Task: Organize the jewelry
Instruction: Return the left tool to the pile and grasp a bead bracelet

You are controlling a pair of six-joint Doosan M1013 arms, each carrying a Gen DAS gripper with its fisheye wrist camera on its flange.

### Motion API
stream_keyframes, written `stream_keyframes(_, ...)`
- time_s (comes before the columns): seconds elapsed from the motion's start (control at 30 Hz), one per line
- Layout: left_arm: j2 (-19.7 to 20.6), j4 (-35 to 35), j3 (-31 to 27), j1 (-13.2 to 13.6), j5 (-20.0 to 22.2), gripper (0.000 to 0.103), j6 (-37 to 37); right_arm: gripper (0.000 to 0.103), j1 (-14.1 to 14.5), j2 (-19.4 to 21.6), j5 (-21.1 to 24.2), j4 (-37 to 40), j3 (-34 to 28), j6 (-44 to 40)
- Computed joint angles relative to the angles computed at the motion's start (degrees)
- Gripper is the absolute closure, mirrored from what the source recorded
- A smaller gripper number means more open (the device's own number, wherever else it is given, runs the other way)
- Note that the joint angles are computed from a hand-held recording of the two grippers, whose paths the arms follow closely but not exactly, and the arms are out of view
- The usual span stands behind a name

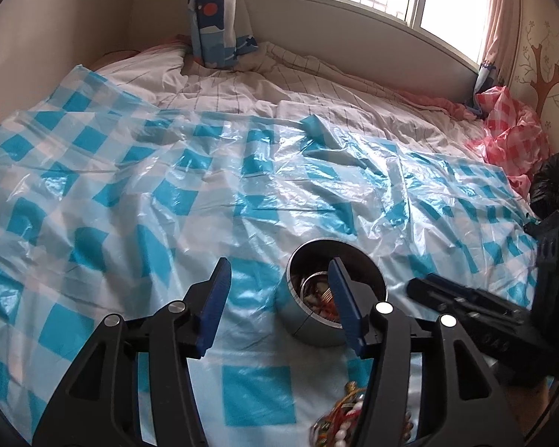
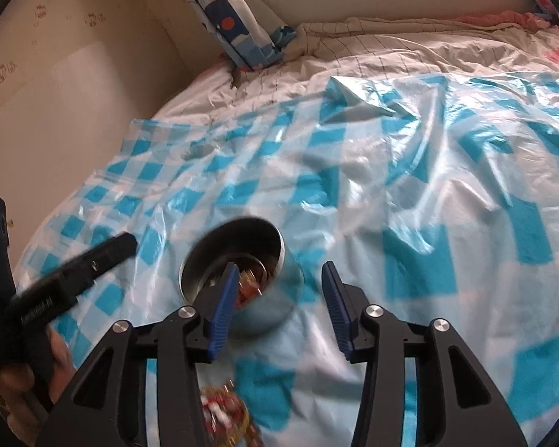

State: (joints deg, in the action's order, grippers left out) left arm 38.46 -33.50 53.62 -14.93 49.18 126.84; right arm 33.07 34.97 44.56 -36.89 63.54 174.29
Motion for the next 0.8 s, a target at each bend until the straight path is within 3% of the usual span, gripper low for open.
stream_keyframes(0.3, -1.6, 0.3, 2.2, 1.2, 3.3, 0.050, 6.0, 0.053, 1.4, -1.3, 1.8, 2.5, 1.6, -0.9)
stream_keyframes(0.53, -0.9, -0.2, 1.5, 1.0, 14.7, 0.049, 13.1, 0.048, 2.6, -3.1, 2.5, -0.1, 4.5, 4.8)
stream_keyframes(0.67, -3.0, 2.7, 5.8, 0.0, 13.1, 0.049, 19.1, 0.048, 2.4, -4.1, 0.8, -1.0, 6.4, 8.4)
stream_keyframes(0.8, -3.1, 3.2, 6.4, -0.1, 13.0, 0.048, 19.0, 0.048, 2.3, -4.0, 0.2, -0.4, 6.1, 7.6)
